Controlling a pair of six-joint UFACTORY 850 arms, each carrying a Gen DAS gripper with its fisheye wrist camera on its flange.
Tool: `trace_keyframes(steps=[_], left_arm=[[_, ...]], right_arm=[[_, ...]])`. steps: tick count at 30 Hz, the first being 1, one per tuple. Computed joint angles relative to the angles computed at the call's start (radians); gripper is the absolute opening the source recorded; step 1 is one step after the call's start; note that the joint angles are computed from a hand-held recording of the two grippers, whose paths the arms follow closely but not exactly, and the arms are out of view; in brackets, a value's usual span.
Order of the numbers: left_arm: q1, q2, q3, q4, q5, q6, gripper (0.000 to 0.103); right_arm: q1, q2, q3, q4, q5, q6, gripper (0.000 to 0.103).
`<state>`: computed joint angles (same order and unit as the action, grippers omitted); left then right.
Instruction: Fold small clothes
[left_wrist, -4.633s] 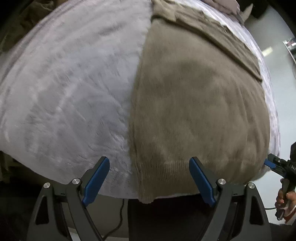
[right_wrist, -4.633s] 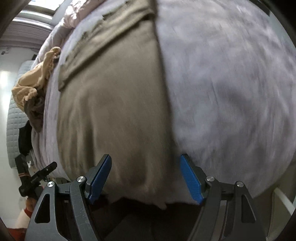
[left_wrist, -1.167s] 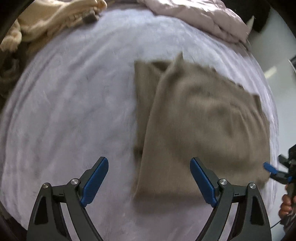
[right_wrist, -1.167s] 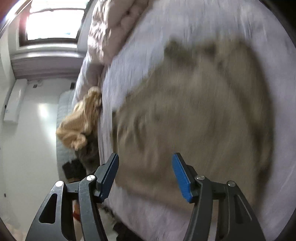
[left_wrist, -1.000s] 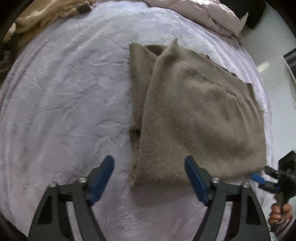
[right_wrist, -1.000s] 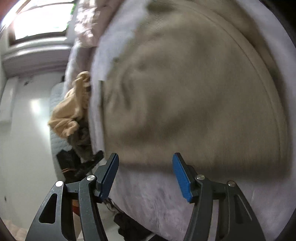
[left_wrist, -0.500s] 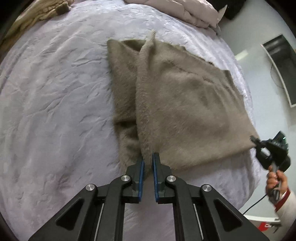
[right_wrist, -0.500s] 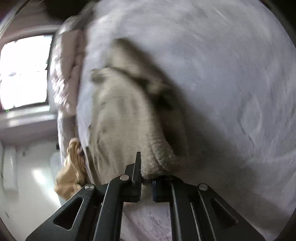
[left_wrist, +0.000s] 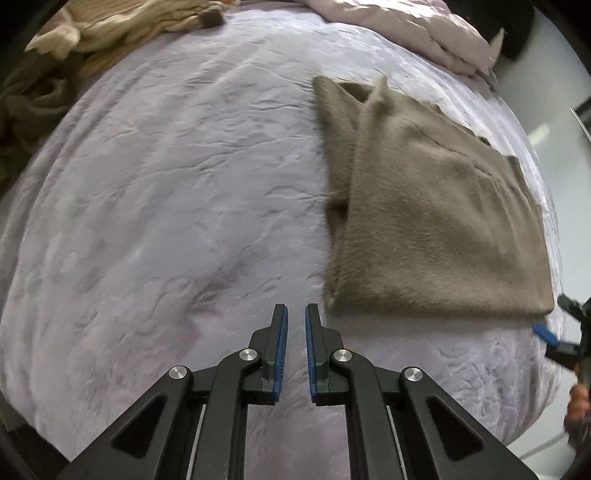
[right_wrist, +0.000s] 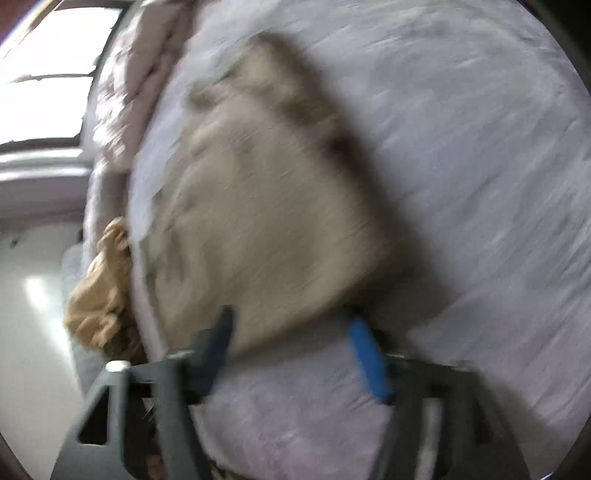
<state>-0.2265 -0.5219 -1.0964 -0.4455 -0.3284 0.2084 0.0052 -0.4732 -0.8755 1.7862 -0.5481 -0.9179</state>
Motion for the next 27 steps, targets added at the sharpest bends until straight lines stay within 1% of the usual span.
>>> trace_keyframes(steps=[1, 2, 3, 4, 6, 7, 9, 10, 11, 13, 14, 16, 17, 19, 21, 22, 24, 26, 27], left_arm=[[0.000, 0.005, 0.006, 0.022, 0.005, -0.031, 0.043], [-0.002, 0.015, 0.018, 0.080, 0.019, -0.104, 0.095], [0.004, 0.030, 0.038, 0.138, 0.039, -0.163, 0.103], [0.011, 0.049, 0.064, 0.163, 0.065, -0.180, 0.103], [0.023, 0.059, 0.077, 0.144, 0.055, -0.161, 0.103], [0.028, 0.061, 0.083, 0.156, 0.058, -0.178, 0.103], [0.032, 0.065, 0.094, 0.224, 0.057, -0.262, 0.103], [0.034, 0.064, 0.098, 0.221, 0.057, -0.267, 0.103], [0.047, 0.065, 0.104, 0.176, 0.047, -0.232, 0.102], [0.060, 0.065, 0.115, 0.165, 0.041, -0.244, 0.101], [0.068, 0.068, 0.124, 0.159, 0.039, -0.243, 0.098], [0.087, 0.078, 0.143, 0.073, 0.034, -0.153, 0.092], [0.094, 0.091, 0.158, 0.050, 0.045, -0.130, 0.092], [0.100, 0.118, 0.187, 0.014, 0.073, -0.100, 0.092], [0.116, 0.123, 0.197, -0.118, 0.063, 0.019, 0.092], [0.121, 0.121, 0.196, -0.149, 0.056, 0.039, 0.092], [0.118, 0.109, 0.184, -0.120, 0.042, 0.000, 0.092], [0.112, 0.107, 0.179, -0.144, 0.038, 0.017, 0.092], [0.109, 0.108, 0.177, -0.165, 0.037, 0.035, 0.092]], right_arm=[[0.026, -0.016, -0.013, 0.019, -0.070, -0.020, 0.073], [0.047, -0.044, -0.038, 0.005, -0.123, -0.008, 0.073], [0.066, -0.057, -0.048, -0.001, -0.148, -0.008, 0.073], [0.103, -0.094, -0.088, -0.016, -0.182, 0.000, 0.073], [0.164, -0.168, -0.166, -0.016, -0.226, 0.011, 0.073], [0.200, -0.224, -0.227, -0.003, -0.254, 0.025, 0.073], [0.236, -0.288, -0.299, 0.030, -0.286, 0.032, 0.073], [0.264, -0.329, -0.347, 0.055, -0.300, 0.036, 0.073], [0.281, -0.345, -0.363, 0.073, -0.305, 0.034, 0.072], [0.308, -0.389, -0.420, 0.080, -0.297, 0.064, 0.071], [0.318, -0.417, -0.456, 0.078, -0.286, 0.102, 0.070], [0.331, -0.441, -0.473, 0.111, -0.292, 0.124, 0.044], [0.333, -0.454, -0.488, 0.111, -0.302, 0.151, 0.008], [0.339, -0.448, -0.495, 0.115, -0.292, 0.139, 0.008], [0.346, -0.428, -0.500, 0.072, -0.254, 0.110, 0.008], [0.348, -0.424, -0.502, 0.049, -0.239, 0.116, 0.008], [0.353, -0.434, -0.512, -0.014, -0.213, 0.164, 0.008], [0.366, -0.456, -0.540, -0.096, -0.171, 0.231, 0.008], [0.367, -0.456, -0.539, -0.105, -0.166, 0.234, 0.007]])
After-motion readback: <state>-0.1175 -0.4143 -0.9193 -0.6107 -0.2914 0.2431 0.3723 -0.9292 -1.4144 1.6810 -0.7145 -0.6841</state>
